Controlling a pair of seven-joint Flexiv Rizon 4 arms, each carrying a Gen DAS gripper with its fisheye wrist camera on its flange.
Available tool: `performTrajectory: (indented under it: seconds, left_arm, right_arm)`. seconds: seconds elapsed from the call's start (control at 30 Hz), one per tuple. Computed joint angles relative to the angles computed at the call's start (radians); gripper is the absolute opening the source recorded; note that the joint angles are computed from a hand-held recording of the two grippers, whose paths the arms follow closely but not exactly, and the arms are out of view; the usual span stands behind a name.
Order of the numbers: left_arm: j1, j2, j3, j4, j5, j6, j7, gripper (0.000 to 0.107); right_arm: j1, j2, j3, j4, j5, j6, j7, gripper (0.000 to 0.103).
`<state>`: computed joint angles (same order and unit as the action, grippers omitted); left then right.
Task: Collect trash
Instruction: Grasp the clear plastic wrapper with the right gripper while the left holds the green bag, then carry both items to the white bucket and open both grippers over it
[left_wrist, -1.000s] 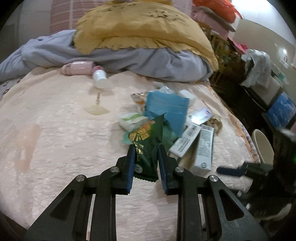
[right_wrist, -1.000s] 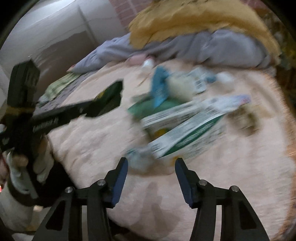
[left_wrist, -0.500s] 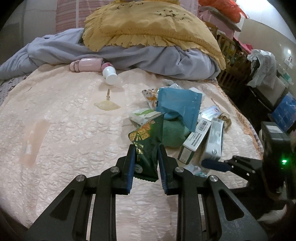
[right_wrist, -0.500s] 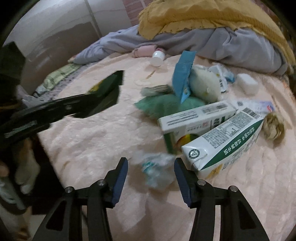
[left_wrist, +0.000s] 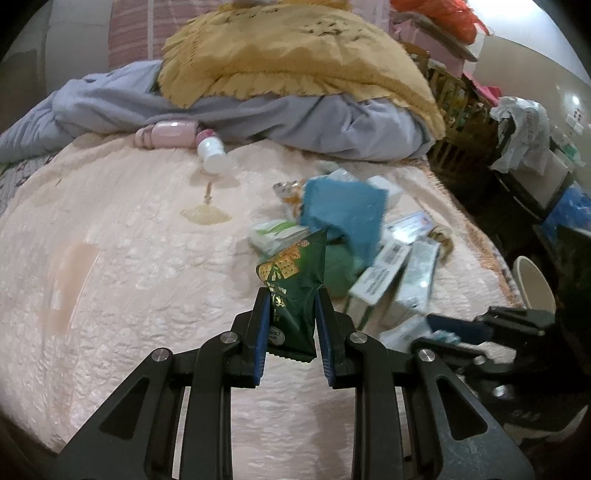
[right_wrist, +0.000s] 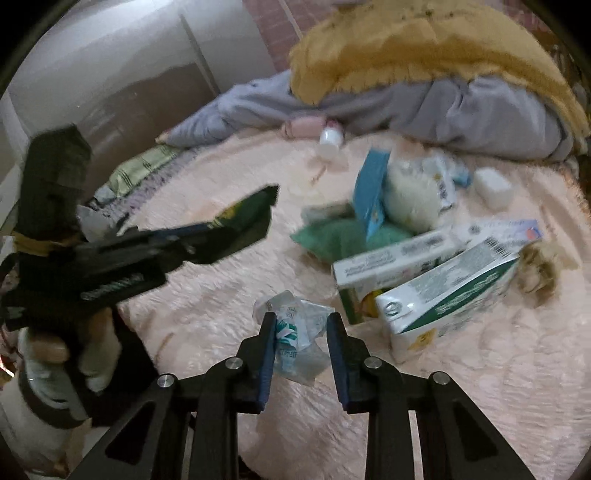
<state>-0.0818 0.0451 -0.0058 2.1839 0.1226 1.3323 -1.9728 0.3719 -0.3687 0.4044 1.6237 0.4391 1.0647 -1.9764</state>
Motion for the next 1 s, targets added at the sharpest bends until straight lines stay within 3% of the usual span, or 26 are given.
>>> performTrajectory:
  seconds: [0.17,0.3,0.53,0.8,1.0]
  left_arm:
    - [-0.039,-0.035,-0.030,-0.052,-0.075,0.014,0.076,0.022]
    - [-0.086,-0.097,-0.066,-0.104,-0.215,0.032,0.207,0.022]
    - [-0.155,-0.232,-0.129,-0.268,-0.332,-0.005,0.335,0.022]
    - [-0.251,-0.466,-0.195,-0.594,-0.391,-0.146,0.435,0.022]
    - [-0.312,-0.662,-0.245,-0.877,-0.454,-0.277,0.489,0.022]
  right_arm:
    - [-0.051,0.074,-0.011,0.031,0.064,0.026,-0.019,0.026]
    - [-0.078,0.130,-0.063,0.079,0.066,0.061,0.033,0.026]
    - [-0.157,0.193,-0.151,0.152,0.058,0.109,0.139,0.026]
    - [-0.256,0.217,-0.281,0.243,-0.101,0.205,0.401,0.026]
    - [-0.346,0.166,-0.312,0.237,-0.155,0.217,0.520,0.026]
